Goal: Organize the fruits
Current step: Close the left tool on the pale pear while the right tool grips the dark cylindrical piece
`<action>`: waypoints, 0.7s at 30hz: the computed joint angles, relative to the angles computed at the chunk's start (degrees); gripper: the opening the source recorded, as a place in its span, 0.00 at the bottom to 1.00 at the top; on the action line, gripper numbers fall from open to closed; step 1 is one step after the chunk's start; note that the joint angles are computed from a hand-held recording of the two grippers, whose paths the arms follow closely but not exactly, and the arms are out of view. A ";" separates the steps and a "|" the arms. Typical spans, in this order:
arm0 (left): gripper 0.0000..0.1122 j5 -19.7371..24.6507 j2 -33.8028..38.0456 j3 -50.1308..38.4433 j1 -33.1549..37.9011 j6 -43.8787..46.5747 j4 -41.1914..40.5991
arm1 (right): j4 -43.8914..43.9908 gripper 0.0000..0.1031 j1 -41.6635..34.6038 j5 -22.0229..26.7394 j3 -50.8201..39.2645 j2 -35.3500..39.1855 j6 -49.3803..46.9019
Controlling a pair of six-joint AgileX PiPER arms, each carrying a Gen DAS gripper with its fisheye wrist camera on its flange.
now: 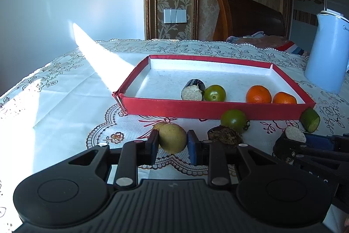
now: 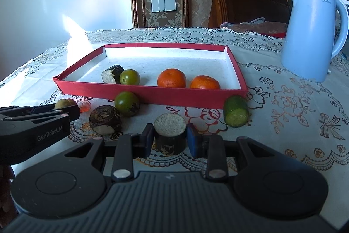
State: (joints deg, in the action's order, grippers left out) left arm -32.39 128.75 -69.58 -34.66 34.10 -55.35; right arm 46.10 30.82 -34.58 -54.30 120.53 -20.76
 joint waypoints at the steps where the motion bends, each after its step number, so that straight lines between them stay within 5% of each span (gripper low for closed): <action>1: 0.24 -0.03 0.03 -0.15 -0.06 0.16 -0.33 | 0.85 0.30 0.40 0.02 -0.35 0.12 -0.48; 21: 0.24 -1.64 0.71 -0.70 -0.92 2.13 -2.77 | 0.76 0.30 1.13 0.43 -1.84 1.28 1.15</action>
